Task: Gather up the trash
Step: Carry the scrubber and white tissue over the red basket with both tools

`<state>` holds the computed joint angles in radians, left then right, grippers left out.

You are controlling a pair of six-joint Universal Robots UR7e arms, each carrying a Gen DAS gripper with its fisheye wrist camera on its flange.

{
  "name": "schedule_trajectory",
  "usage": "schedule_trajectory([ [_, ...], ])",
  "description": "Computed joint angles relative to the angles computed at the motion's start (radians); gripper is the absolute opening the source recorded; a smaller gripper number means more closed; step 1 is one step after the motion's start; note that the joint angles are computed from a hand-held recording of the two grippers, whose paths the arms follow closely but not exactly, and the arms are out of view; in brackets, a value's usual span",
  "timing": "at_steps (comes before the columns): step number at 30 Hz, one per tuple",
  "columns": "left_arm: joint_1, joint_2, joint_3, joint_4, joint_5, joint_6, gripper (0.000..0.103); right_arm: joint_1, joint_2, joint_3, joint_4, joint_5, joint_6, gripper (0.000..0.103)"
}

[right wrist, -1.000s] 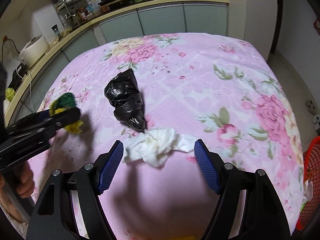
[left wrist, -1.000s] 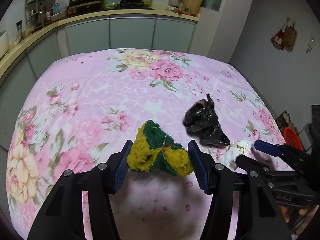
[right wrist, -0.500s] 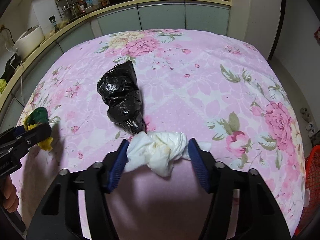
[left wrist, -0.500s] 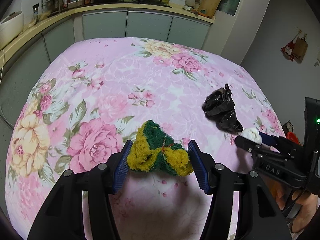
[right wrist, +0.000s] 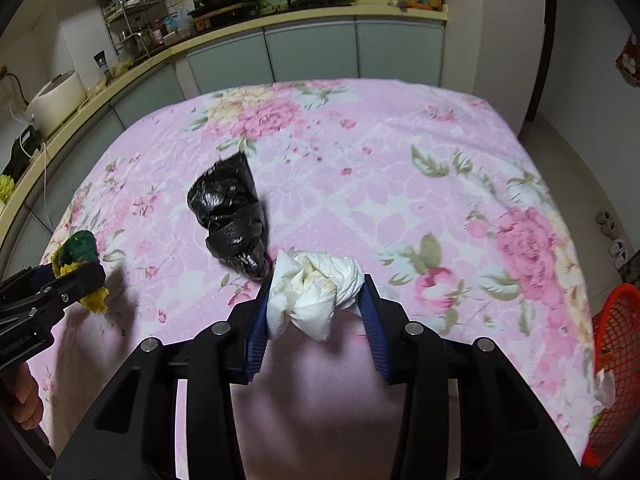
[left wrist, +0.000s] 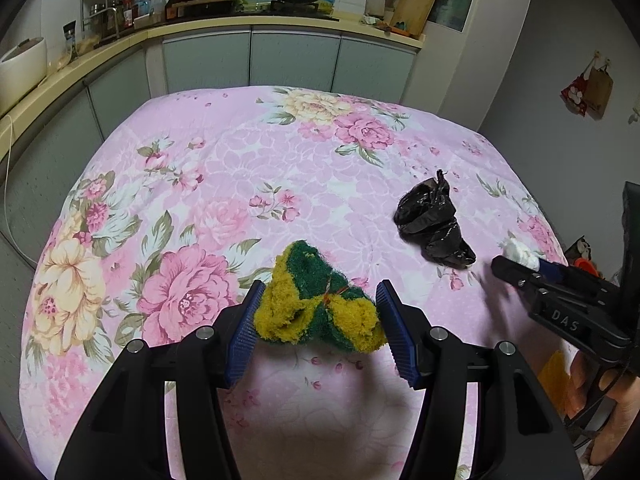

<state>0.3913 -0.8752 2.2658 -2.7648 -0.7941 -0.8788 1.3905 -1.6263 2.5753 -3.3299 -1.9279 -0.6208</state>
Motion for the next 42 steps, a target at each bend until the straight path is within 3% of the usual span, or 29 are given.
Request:
schedule_trajectory([
  [25, -0.079, 0.048, -0.08, 0.028, 0.003, 0.047, 0.055, -0.111, -0.398, 0.031, 0.202, 0.15, 0.006, 0.041],
  [36, -0.116, 0.082, -0.133, 0.034, -0.003, 0.096, 0.055, -0.237, -0.595, 0.038, 0.329, 0.265, -0.007, 0.041],
  [42, -0.139, 0.116, -0.177, 0.017, -0.018, 0.148, 0.055, -0.357, -0.74, 0.038, 0.427, 0.378, -0.027, 0.041],
])
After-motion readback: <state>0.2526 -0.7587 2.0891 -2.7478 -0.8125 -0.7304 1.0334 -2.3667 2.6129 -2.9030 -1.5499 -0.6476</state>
